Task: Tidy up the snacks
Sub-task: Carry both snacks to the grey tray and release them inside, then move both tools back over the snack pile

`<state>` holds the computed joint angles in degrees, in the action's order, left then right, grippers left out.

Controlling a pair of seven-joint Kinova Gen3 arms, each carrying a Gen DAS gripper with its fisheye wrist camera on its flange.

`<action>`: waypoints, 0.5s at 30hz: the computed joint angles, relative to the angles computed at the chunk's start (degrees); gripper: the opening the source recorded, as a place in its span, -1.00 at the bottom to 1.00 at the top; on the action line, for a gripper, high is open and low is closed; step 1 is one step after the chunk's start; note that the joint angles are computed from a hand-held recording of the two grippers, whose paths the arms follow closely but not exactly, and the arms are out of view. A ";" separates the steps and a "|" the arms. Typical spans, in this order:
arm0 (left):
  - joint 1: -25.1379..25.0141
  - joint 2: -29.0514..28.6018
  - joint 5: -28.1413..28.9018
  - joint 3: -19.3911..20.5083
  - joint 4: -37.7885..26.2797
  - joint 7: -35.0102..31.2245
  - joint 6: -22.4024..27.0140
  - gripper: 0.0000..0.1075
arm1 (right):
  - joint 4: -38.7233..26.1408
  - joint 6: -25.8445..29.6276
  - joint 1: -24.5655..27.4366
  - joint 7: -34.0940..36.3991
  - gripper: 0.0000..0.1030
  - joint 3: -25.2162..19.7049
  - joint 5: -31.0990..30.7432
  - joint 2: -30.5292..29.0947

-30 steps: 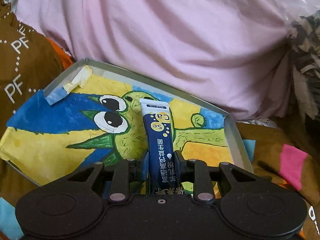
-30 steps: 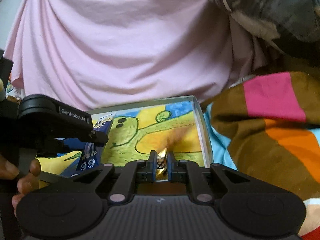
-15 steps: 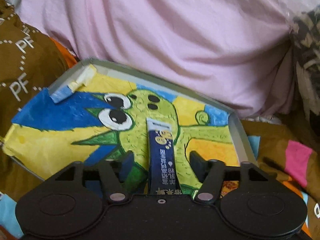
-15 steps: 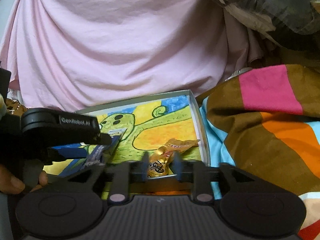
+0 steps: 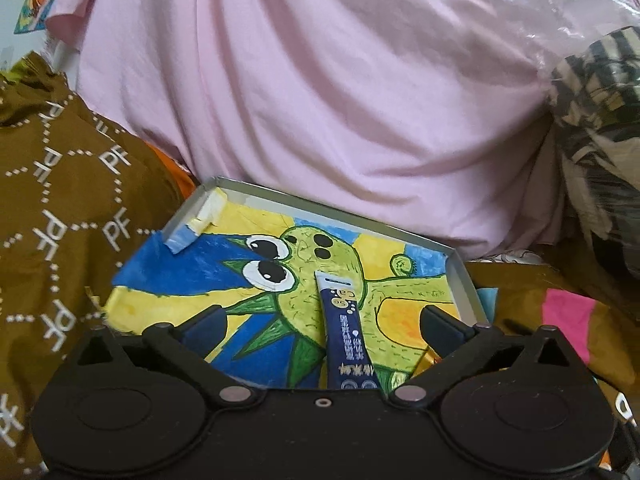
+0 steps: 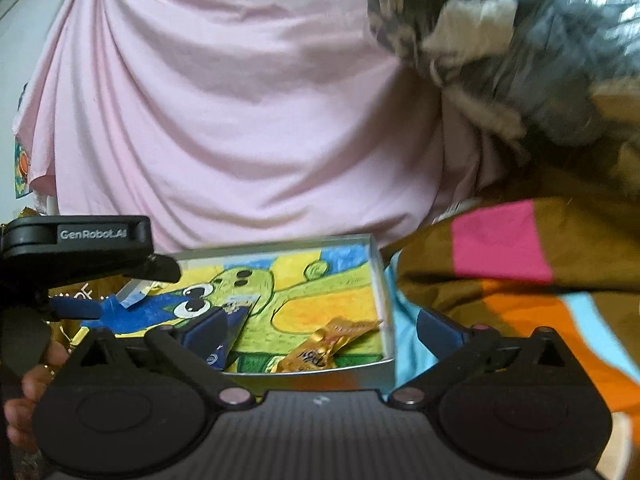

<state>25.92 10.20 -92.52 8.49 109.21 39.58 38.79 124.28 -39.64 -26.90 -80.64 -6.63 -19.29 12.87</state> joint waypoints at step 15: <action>3.14 -10.34 4.12 6.40 9.91 -3.73 4.83 0.90 | 12.46 -0.76 -2.32 11.79 1.00 -5.35 -12.07 -13.44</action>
